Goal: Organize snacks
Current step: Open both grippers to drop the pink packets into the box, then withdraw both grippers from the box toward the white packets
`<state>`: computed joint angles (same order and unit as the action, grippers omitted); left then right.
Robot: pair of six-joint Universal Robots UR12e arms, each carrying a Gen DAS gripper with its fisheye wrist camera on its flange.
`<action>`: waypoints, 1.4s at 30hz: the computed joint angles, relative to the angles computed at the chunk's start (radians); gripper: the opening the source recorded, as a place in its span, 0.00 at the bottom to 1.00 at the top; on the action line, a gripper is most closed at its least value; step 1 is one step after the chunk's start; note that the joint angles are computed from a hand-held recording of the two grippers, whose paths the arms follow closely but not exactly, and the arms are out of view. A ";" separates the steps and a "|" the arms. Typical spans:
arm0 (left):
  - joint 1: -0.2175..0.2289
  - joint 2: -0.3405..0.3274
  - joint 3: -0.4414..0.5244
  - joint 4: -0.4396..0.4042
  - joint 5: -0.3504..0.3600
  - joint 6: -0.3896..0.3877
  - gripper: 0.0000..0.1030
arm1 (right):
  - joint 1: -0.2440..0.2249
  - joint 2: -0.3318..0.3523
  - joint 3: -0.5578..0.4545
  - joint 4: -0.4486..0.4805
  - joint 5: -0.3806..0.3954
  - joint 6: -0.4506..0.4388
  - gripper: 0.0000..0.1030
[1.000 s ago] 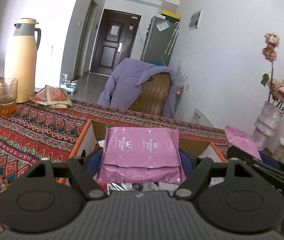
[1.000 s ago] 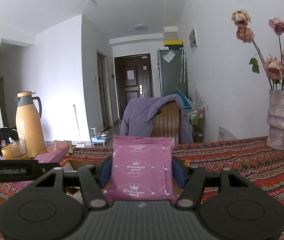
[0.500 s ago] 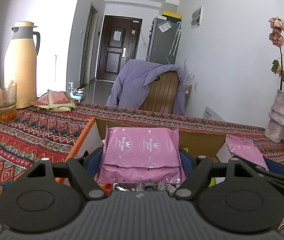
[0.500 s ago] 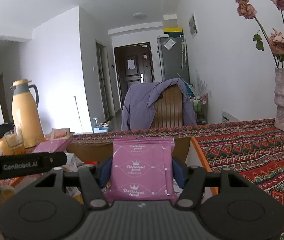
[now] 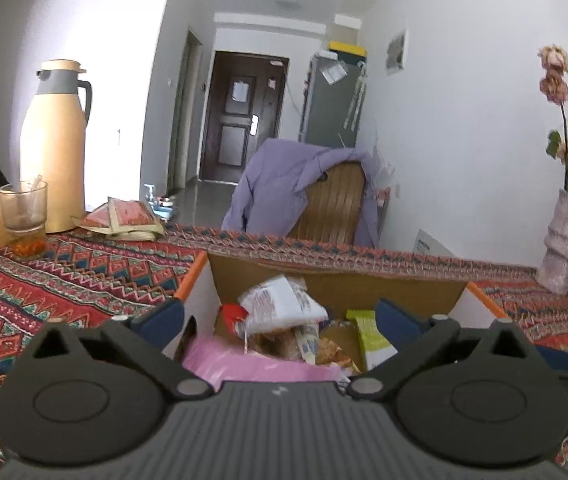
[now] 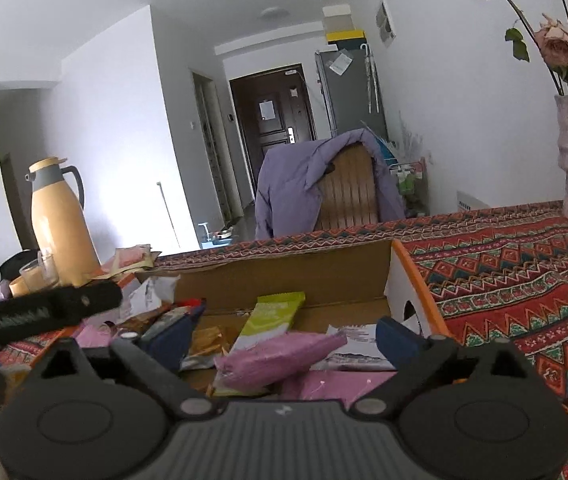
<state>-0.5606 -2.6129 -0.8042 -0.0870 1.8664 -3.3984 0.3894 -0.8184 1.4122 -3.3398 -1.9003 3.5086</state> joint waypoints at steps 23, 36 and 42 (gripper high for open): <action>0.006 0.063 -0.075 0.095 -0.041 -0.047 1.00 | 0.022 -0.026 0.007 -0.009 -0.061 -0.051 1.00; 0.005 0.147 -0.201 0.200 -0.088 -0.021 1.00 | 0.052 -0.074 0.039 0.001 -0.099 -0.092 1.00; 0.009 0.197 -0.296 0.217 -0.093 -0.009 1.00 | 0.066 -0.100 0.082 0.015 -0.119 -0.080 1.00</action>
